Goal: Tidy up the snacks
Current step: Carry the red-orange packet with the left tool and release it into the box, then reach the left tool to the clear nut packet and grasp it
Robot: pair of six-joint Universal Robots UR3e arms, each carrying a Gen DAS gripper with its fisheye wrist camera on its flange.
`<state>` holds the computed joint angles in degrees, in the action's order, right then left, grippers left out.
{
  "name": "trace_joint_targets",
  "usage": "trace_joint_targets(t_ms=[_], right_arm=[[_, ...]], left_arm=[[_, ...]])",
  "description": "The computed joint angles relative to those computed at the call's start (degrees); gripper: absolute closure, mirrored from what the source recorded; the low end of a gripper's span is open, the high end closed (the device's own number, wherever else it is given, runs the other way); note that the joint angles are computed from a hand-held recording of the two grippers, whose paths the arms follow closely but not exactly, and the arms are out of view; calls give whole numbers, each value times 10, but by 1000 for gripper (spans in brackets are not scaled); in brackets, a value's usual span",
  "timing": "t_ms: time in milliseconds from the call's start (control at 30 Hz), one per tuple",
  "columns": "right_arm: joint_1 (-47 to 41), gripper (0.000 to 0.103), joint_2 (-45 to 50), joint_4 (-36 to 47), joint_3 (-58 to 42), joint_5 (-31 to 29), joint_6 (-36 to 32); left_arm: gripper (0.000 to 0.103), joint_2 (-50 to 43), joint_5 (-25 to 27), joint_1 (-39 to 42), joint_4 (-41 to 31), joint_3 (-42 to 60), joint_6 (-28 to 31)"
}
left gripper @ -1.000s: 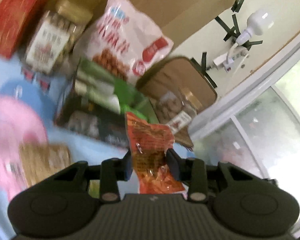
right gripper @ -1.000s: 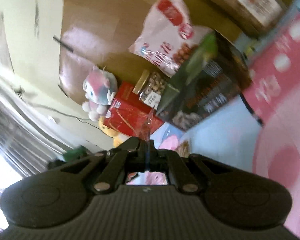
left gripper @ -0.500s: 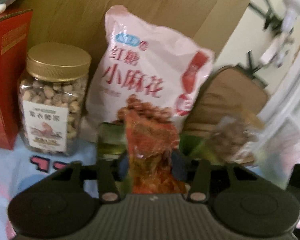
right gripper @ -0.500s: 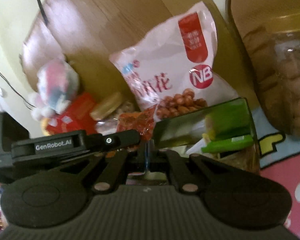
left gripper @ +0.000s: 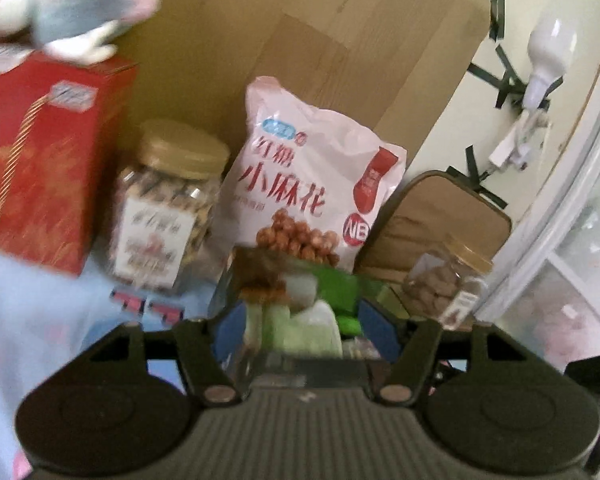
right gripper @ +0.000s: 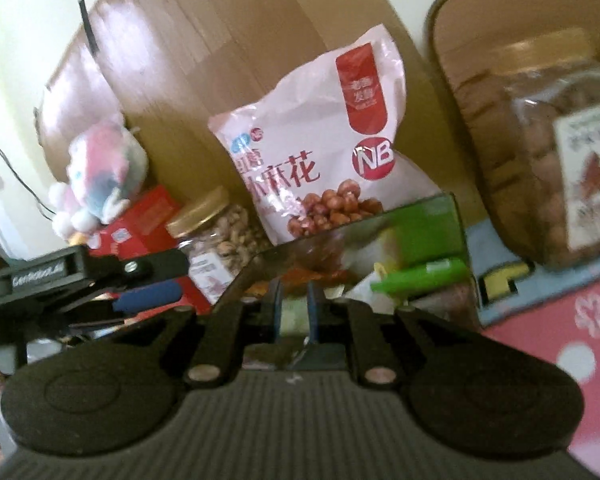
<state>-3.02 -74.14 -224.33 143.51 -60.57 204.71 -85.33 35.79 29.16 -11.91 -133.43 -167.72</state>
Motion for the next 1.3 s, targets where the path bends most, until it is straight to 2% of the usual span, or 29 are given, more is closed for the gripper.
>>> trace_joint_targets(t_ms=[33,100,200,267,300,367,500,533,567,633,733,767,800,833,867,900,933,1000,1033,1167,1233,1300], right_arm=[[-4,86,-7,-20,29,9,4],[-7,84,-18,-41,78,26,-4],[27,76,-21,-14,88,20,-19],[55,76,-16,16,74,7,-22],[66,75,-9,32,62,7,-22],[83,71,16,46,35,7,-15],[132,67,49,107,-37,-51,-17],[134,66,56,122,-49,-52,-14],[127,66,72,102,-47,-39,-6],[114,66,89,81,-45,-12,17],[86,67,108,54,-34,38,37],[80,67,111,40,-24,47,44],[76,67,114,30,-18,54,50],[71,67,116,21,-13,61,53],[62,67,122,12,-8,80,53],[49,68,132,2,-3,110,56],[43,70,138,0,-2,129,57],[59,79,132,13,-7,115,50],[65,79,128,13,-8,106,50],[52,79,125,18,-2,126,48],[45,79,123,31,-5,139,45],[40,79,120,45,-10,147,43]], left_arm=[[36,34,-17,27,-36,-29,29],[36,110,-36,84,-153,-75,104],[36,187,-38,152,-343,-100,213],[36,217,-44,193,-450,-106,281],[36,230,-44,211,-492,-109,309],[36,228,-40,228,-533,-111,342],[36,169,-28,219,-537,-106,350],[35,155,-24,214,-526,-108,347],[31,128,-17,204,-506,-107,338],[24,122,-41,215,-524,-123,371],[28,92,-58,211,-522,-116,354],[34,91,-66,211,-522,-117,352],[43,90,-75,214,-555,-108,372],[59,70,-86,214,-636,-78,421],[60,53,-94,213,-698,-55,454],[60,51,-98,210,-713,-52,461],[60,62,-97,205,-680,-65,445],[60,90,-81,191,-551,-108,367],[60,93,-78,195,-543,-112,361],[58,154,-78,278,-695,-104,457],[58,161,-73,302,-706,-105,467],[58,126,-57,298,-676,-98,440]])
